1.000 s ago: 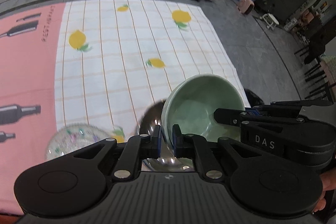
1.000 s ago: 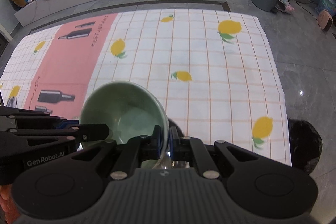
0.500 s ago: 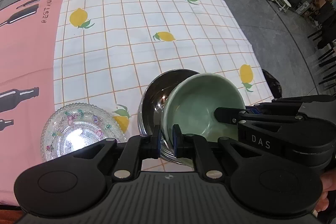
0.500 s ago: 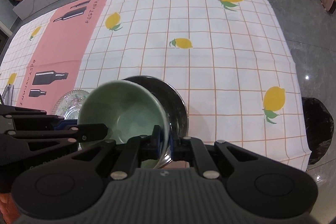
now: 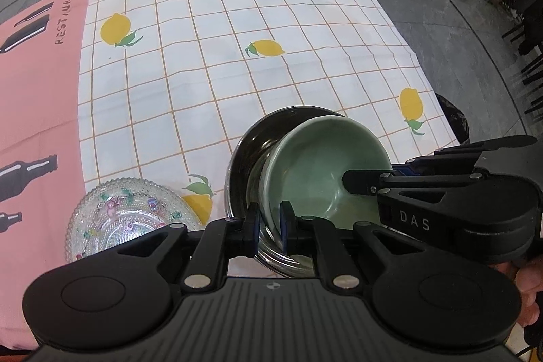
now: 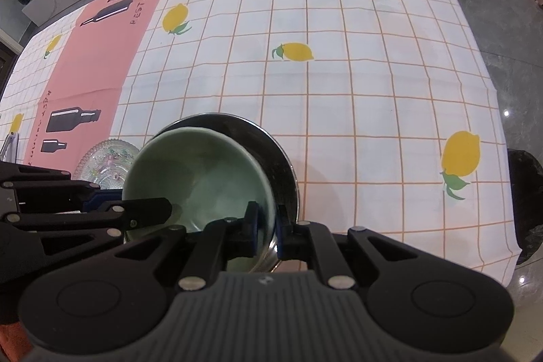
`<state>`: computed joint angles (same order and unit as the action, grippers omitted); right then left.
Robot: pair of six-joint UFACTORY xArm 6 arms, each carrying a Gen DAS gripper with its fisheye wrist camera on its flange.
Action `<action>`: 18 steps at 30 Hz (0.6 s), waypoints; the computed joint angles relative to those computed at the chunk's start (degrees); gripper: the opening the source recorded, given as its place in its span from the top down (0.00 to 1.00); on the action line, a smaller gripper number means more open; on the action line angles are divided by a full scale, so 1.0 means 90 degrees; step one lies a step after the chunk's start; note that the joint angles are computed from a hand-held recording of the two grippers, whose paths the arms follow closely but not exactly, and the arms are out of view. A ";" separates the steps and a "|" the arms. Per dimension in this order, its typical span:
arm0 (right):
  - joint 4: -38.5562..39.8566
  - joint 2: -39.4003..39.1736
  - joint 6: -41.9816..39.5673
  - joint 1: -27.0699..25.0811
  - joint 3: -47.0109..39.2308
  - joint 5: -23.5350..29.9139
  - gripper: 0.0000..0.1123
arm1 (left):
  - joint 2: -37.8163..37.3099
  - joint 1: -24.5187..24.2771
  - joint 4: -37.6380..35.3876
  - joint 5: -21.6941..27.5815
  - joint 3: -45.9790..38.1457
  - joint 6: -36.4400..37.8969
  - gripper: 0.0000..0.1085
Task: Organize plates and bowls
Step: 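Carry the green bowl with both grippers and lower it into the blue bowl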
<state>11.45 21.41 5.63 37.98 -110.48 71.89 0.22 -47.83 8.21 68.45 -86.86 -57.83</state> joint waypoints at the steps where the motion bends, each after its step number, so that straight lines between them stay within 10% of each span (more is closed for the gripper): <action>1: 0.0005 0.0023 -0.0030 0.0002 -0.0016 -0.0017 0.94 | -0.0001 0.0003 0.0020 0.0000 0.0014 0.0017 0.88; 18: -0.0489 0.0270 -0.0033 0.0209 -0.0614 0.0162 0.82 | -0.0150 -0.0022 0.0371 -0.0090 0.0063 0.0037 0.81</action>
